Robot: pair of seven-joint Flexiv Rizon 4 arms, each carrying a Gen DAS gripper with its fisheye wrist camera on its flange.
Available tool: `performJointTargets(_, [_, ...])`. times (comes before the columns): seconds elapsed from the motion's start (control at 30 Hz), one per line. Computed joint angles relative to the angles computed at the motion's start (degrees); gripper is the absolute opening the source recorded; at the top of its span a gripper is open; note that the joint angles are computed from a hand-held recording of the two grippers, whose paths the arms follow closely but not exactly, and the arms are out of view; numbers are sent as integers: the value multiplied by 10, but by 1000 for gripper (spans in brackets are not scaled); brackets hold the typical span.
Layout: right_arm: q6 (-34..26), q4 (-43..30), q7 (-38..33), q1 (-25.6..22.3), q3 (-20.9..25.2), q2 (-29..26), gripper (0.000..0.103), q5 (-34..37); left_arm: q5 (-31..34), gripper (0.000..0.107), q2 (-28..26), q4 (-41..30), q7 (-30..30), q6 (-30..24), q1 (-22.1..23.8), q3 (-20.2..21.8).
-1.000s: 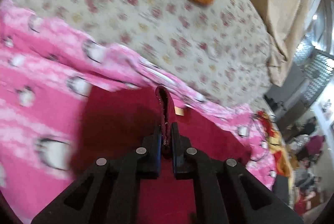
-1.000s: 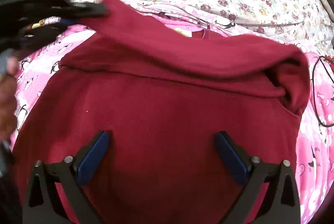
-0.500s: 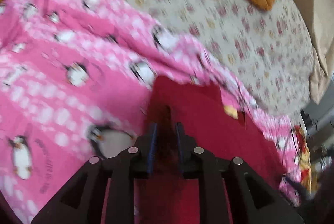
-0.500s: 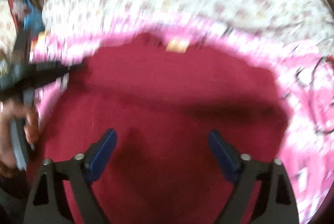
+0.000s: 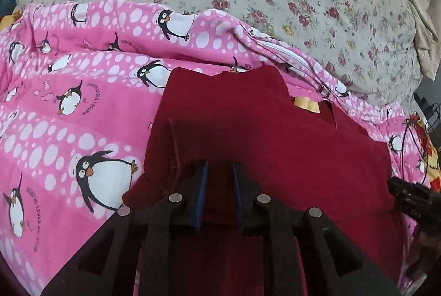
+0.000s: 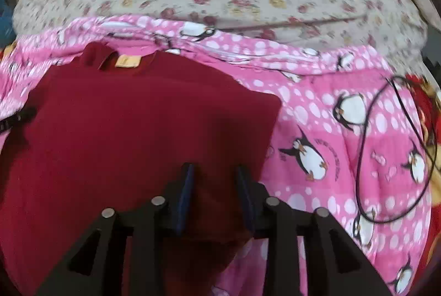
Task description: Fold small clothes
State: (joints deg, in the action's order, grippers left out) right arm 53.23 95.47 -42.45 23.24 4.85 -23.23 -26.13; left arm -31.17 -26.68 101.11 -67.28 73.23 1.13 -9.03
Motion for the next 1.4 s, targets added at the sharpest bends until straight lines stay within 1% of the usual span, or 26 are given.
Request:
performJointTargets(0.03, [-40,-4,37,19,-20,1,63,-24,-26,11,2,8,23,4,17,-25])
performJointTargets(0.07, [-76,-3,65,23,-22,4,93,-37,-61,17,3,17,54,9,37,-55])
performJointTargets(0.1, [-114,-22,77,22,-20,-2,103,-17,-85,21,5,22,71,7,45,-68])
performJointTargets(0.13, [-115,-35,54,5,-5,-3,102,37,-100,22,7,22,77,-4,46,-70])
performJointTargets(0.17, [-84,-30,65,-9,2,4,90,53,-111,23,9,18,79,-23,46,-68])
performJointTargets(0.2, [-54,-15,95,-7,-5,13,58,32,-105,23,9,11,67,-36,36,-52])
performJointTargets(0.23, [-37,-4,128,4,-21,20,44,-6,-102,23,11,7,57,-33,25,-40])
performJointTargets(0.27, [-8,8,158,15,-38,24,39,-60,-109,23,14,10,59,-8,18,-38])
performJointTargets(0.33, [55,16,183,21,-52,16,40,-132,-102,23,10,9,67,56,1,-35])
performJointTargets(0.37, [73,11,190,25,-57,7,46,-160,-78,23,1,-1,55,83,-13,-19])
performJointTargets(0.4, [100,-1,190,28,-64,-10,59,-187,-57,24,-7,-12,44,89,-20,-9])
performJointTargets(0.47, [145,-22,181,28,-68,-38,69,-206,-6,26,-30,-46,2,47,-39,29])
performJointTargets(0.53, [100,-68,119,2,-15,-73,70,-131,43,29,-53,-80,-51,-17,-49,60])
performJointTargets(0.57, [41,-101,66,-1,7,-92,72,-52,39,31,-55,-79,-47,-14,-42,51])
performJointTargets(0.6, [20,-116,47,-6,18,-105,76,-10,29,37,-52,-74,-40,-9,-26,29])
performJointTargets(0.7, [29,-124,32,0,9,-107,82,13,-16,48,-48,-57,4,-4,18,-33])
performJointTargets(0.8, [19,-134,5,14,-1,-113,94,22,-19,50,-47,-55,11,-3,15,-32])
performJointTargets(0.93, [29,-130,6,23,-16,-110,91,29,-26,50,-42,-45,25,12,16,-38])
performJointTargets(1.0, [32,-107,55,43,-45,-89,69,3,-21,47,-28,-27,12,50,4,-28])
performJointTargets(1.03, [40,-95,75,47,-50,-77,68,-6,-15,47,-16,-10,13,69,16,-45])
performJointTargets(1.1, [71,-62,105,48,-50,-49,69,-23,-51,47,6,21,58,86,25,-72])
performJointTargets(1.13, [71,-48,107,47,-45,-36,69,-27,-33,47,11,23,50,69,15,-57])
performJointTargets(1.2, [32,-43,74,36,-15,-28,76,-12,56,47,2,2,-3,12,-29,14])
performJointTargets(1.27, [-3,-47,20,29,7,-38,84,16,84,48,-5,-7,-10,18,-53,41])
performJointTargets(1.33, [4,-29,42,47,-14,-29,85,-35,77,48,7,3,1,14,-35,22])
performJointTargets(1.4, [26,-7,78,49,-16,-7,82,-42,10,46,45,50,55,16,14,-31])
